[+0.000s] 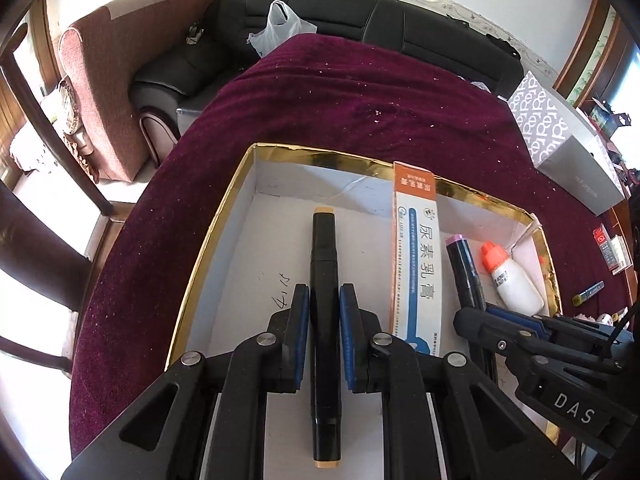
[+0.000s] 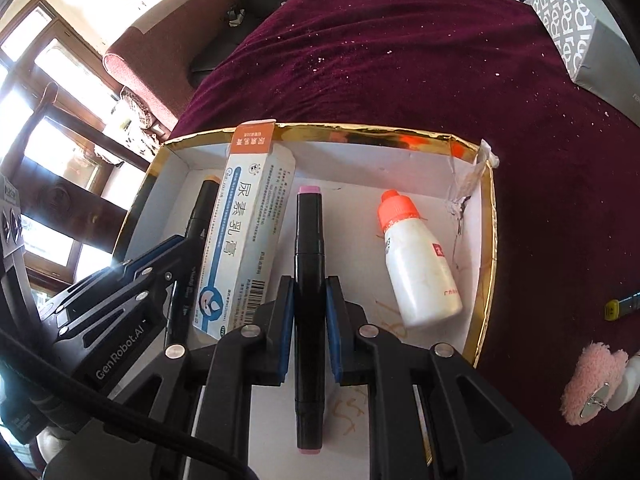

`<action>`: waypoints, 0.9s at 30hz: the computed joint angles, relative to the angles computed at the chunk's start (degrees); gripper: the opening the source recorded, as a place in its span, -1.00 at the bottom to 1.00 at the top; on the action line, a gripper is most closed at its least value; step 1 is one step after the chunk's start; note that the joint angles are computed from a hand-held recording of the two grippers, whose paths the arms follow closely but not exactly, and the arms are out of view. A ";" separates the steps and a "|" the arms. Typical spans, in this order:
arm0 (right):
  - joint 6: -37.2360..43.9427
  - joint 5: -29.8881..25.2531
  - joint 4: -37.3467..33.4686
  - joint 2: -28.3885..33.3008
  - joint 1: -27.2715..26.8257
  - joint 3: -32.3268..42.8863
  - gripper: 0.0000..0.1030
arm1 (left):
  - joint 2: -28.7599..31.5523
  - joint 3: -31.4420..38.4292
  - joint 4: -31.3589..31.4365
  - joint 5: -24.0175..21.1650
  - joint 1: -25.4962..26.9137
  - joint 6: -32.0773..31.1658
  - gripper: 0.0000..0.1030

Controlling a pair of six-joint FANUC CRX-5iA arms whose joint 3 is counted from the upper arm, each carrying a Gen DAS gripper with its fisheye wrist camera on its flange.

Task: Organize objects
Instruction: 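Lower both markers into the tray and open both tools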

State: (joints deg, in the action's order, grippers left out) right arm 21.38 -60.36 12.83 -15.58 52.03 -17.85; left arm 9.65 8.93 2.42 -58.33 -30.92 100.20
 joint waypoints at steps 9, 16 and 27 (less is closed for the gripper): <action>-0.68 0.03 0.99 0.08 0.04 -0.13 -0.74 | -0.30 -0.38 1.46 0.28 0.46 0.59 -0.38; -3.83 -0.39 5.43 -1.44 2.20 -1.34 -0.49 | -2.32 0.11 -4.78 0.20 -1.72 4.88 -0.16; -24.29 -8.14 26.35 -13.89 19.41 -10.94 -0.08 | -9.13 -7.18 -7.43 3.96 -3.74 12.25 -0.05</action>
State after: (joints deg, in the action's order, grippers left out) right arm -2.91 -68.51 39.17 -29.46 71.45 -28.79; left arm 0.52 1.76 -5.01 -54.37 -34.65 112.44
